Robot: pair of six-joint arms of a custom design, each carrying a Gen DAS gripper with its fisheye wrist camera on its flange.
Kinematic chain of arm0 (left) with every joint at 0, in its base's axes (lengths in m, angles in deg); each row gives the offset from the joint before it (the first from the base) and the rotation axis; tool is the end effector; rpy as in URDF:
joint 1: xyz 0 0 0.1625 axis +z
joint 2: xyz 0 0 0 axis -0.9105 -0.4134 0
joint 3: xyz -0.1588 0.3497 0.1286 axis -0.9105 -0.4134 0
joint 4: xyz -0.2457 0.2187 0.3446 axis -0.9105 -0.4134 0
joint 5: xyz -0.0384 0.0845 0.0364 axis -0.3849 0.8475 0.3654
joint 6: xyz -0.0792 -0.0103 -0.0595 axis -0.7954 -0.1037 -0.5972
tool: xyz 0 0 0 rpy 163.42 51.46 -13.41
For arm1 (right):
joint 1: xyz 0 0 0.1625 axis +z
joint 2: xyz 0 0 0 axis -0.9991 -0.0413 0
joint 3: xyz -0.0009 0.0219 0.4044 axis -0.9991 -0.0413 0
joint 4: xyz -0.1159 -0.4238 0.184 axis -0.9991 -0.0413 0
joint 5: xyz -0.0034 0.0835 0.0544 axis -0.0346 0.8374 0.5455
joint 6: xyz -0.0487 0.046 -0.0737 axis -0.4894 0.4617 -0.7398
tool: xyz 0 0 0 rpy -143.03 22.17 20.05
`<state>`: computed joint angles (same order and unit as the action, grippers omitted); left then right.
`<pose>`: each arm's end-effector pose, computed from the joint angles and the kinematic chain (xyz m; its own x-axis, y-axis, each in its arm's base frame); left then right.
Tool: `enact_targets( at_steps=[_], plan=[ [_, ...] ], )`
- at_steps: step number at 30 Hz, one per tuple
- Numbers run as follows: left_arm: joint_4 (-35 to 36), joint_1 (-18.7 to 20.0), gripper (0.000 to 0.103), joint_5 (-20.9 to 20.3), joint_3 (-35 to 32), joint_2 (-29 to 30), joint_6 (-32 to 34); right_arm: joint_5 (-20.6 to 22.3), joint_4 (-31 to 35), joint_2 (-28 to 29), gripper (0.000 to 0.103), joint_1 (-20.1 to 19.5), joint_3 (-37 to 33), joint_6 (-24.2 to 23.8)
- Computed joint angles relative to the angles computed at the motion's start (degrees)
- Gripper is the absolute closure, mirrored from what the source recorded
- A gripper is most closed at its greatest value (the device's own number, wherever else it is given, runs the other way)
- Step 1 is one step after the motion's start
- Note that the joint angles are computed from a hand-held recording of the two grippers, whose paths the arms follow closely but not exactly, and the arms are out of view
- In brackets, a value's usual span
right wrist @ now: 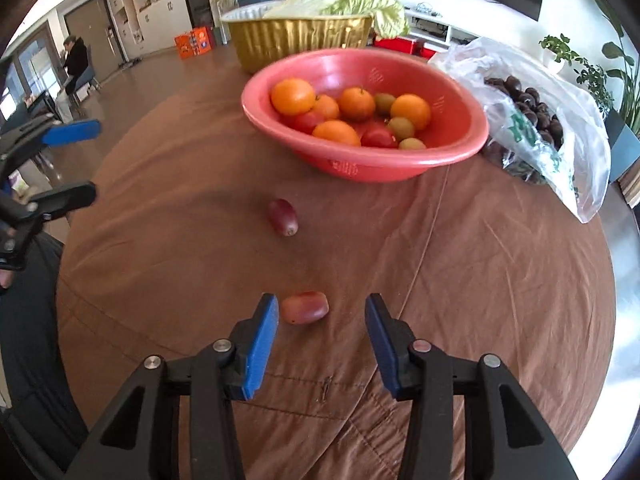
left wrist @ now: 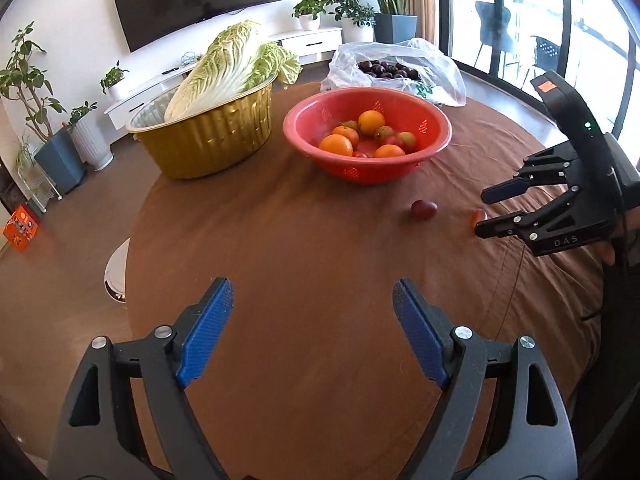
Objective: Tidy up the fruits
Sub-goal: 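Grasp a small red fruit with the right tool while the left tool grasps another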
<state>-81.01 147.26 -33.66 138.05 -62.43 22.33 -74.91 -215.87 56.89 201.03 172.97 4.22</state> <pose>0.0723 -0.6214 0.3165 -0.3365 0.7871 -0.5169 0.9163 0.4003 0.0132 0.2924 -0.5233 -0.1053 -0.7377 -0.0146 0.6749 -0.3433 0.8690 -0.3565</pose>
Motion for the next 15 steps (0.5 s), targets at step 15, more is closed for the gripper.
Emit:
enact_targets(
  at_steps=[15],
  plan=[
    [1.17,-0.57,0.022,0.39,-0.49,1.45,1.36,0.16,2.62,1.09,0.070,0.47,-1.70,-2.32]
  ],
)
